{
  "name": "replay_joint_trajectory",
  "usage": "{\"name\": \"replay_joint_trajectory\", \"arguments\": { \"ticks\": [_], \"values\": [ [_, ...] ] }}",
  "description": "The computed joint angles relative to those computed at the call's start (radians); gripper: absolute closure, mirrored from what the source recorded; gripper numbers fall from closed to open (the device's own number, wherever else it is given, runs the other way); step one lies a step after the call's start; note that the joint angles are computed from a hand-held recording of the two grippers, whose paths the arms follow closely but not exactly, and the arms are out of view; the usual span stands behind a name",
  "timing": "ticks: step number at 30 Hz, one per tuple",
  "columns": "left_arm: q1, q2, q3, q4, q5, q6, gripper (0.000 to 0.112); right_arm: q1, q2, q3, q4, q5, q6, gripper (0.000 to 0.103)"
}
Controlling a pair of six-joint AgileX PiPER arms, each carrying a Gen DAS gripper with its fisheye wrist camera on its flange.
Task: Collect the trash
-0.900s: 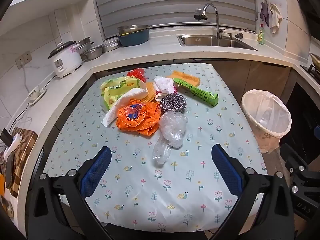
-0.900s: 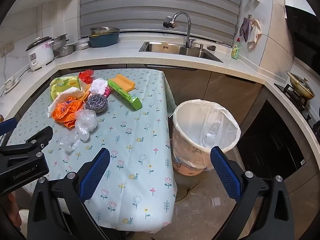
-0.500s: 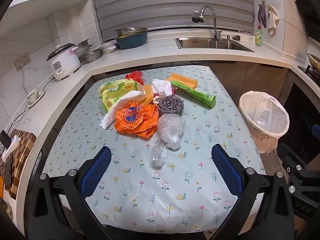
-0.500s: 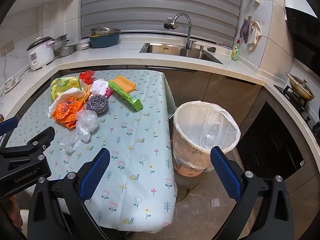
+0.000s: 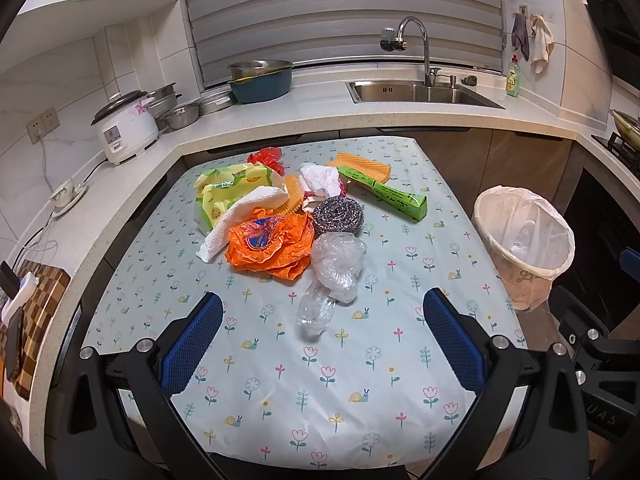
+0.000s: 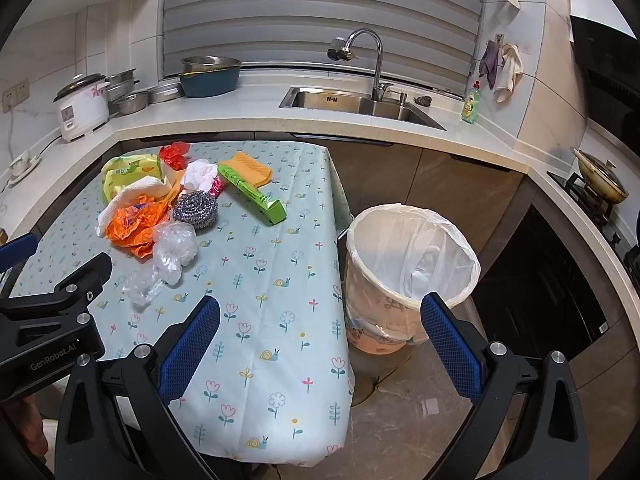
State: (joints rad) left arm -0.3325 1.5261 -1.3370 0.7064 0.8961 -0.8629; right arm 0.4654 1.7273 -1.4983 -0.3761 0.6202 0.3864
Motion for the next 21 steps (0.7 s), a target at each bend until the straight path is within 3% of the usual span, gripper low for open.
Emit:
{"name": "replay_joint_trajectory", "arguments": {
  "ticks": [21],
  "values": [
    [0.001,-0.003,-0.002,-0.001,0.017,0.003,0.016,0.003,-0.005,-0.001,-0.006,0.004,0.004,0.007]
  ]
}}
